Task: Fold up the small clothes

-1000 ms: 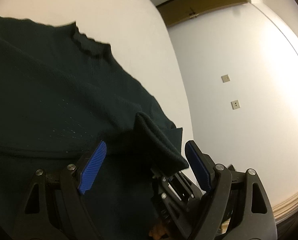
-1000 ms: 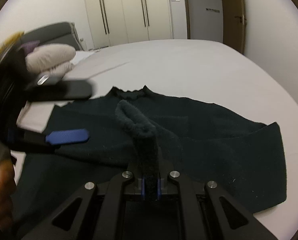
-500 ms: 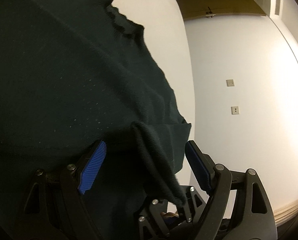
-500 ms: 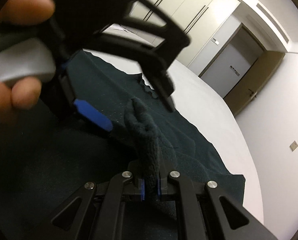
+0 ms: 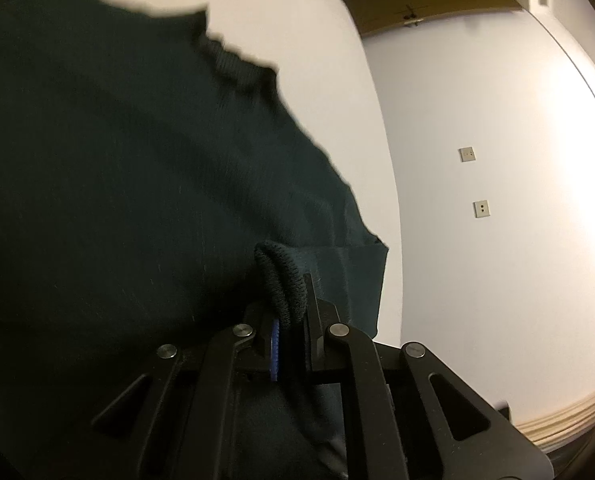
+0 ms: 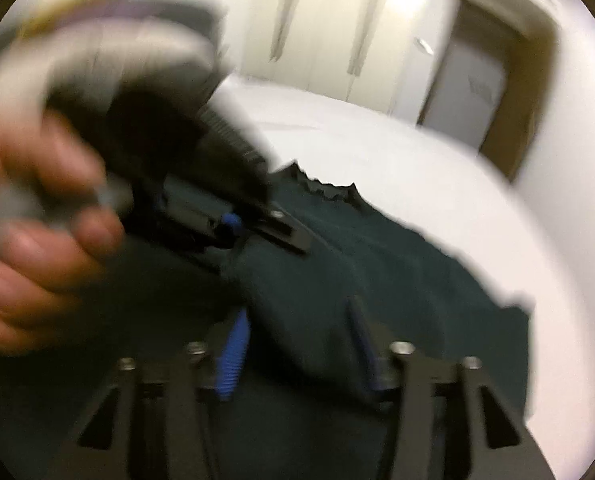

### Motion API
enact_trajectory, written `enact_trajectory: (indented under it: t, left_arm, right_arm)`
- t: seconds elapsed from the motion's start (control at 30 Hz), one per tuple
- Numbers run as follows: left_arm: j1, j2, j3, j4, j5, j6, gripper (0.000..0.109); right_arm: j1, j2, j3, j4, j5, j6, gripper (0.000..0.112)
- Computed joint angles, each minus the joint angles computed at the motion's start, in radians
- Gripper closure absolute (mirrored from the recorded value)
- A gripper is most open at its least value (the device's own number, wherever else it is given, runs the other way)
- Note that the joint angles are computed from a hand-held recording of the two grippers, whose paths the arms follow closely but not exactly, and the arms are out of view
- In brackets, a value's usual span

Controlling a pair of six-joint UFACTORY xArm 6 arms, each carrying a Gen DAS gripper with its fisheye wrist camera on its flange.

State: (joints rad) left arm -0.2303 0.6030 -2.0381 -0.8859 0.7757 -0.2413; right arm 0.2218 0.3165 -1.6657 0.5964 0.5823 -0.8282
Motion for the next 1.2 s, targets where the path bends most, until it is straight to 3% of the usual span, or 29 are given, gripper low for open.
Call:
enact_trajectory:
  t: [0.03, 0.13, 0.3, 0.47, 0.7, 0.8, 0.9, 1.2]
  left_arm:
    - [0.004, -0.011, 0.001, 0.026, 0.002, -0.007, 0.102]
    - [0.025, 0.015, -0.094, 0.113, 0.031, -0.047, 0.102]
    - [0.057, 0.039, -0.208, 0.256, 0.095, -0.089, 0.102]
    - [0.095, 0.004, -0.174, 0.302, 0.095, -0.107, 0.102]
    - [0.12, -0.12, 0.016, 0.23, 0.005, -0.05, 0.102]
    - [0.148, -0.237, 0.159, 0.191, -0.019, 0.003, 0.102]
    - [0.168, -0.272, 0.208, 0.18, -0.01, 0.01, 0.102]
    - [0.164, -0.22, 0.269, 0.158, -0.037, 0.003, 0.102]
  right_arm:
    - [-0.05, 0.007, -0.04, 0.105, 0.105, 0.042, 0.044]
    - [-0.194, 0.082, -0.165, 0.389, 0.353, 0.178, 0.043]
    - [-0.325, 0.246, -0.283, 0.611, 0.511, 0.533, 0.041]
    - [-0.355, 0.285, -0.252, 0.812, 0.485, 0.655, 0.041]
    - [-0.337, 0.456, -0.497, 0.784, 0.518, 0.83, 0.041]
    - [-0.34, 0.465, -0.488, 0.86, 0.5, 0.84, 0.041]
    - [-0.343, 0.419, -0.406, 0.916, 0.466, 0.803, 0.041]
    - [-0.333, 0.455, -0.47, 0.931, 0.449, 0.81, 0.036]
